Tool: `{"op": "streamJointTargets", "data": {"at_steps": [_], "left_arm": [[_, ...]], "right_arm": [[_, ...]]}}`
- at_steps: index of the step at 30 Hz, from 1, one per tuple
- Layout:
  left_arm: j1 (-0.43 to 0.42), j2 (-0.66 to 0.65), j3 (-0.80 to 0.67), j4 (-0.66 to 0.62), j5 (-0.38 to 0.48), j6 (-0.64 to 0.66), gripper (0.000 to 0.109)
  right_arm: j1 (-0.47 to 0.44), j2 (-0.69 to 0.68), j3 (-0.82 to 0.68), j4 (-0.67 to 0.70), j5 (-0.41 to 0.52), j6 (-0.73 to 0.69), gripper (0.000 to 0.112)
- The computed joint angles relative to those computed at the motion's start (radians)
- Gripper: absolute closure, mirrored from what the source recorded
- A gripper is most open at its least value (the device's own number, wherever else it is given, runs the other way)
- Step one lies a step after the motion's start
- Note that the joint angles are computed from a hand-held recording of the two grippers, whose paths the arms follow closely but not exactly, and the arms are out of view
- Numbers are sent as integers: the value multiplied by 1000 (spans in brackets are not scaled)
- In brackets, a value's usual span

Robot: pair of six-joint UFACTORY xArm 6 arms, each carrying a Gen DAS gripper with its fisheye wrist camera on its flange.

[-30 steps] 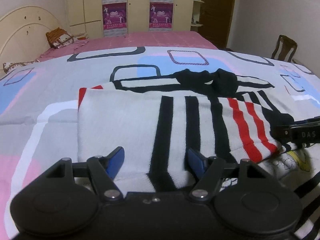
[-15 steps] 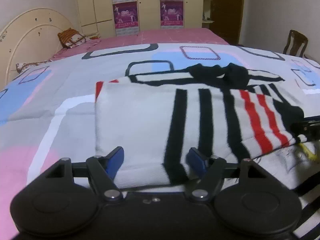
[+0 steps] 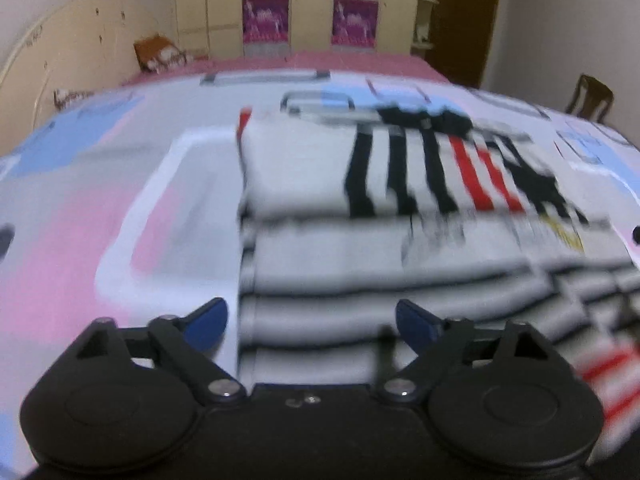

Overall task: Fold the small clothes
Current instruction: 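Grasp the striped sweater hem with both grippers side by side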

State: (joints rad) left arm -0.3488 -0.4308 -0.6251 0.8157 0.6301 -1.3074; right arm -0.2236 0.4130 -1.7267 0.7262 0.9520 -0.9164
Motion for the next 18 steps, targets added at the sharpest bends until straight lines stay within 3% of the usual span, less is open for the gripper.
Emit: {"op": "streamJointTargets", "data": {"at_steps": [2, 6, 8, 10, 14, 16, 17, 18], "left_arm": [[-54, -87, 62, -58, 52, 19, 28], [-127, -243, 169, -174, 70, 19, 36], [-138, -320, 227, -235, 31, 8, 37], [-142, -408, 298, -311, -38, 6, 39], [-152, -553, 464, -508, -256, 24, 47], [-156, -569, 507, -476, -329, -47, 47], [-148, -562, 519, -442, -367, -91, 47], [-131, -552, 536, -422, -427, -121, 47]], "right_arm": [[-79, 1, -10, 12, 124, 32, 47], [-187, -38, 40, 24, 284, 10, 48], [-236, -47, 59, 31, 386, 7, 48], [-273, -75, 95, 51, 452, -23, 48], [-331, -98, 120, 70, 603, -46, 48], [-337, -119, 153, 72, 623, -64, 51], [-337, -126, 167, 77, 623, -73, 58], [-336, -132, 183, 80, 619, -73, 82]]}}
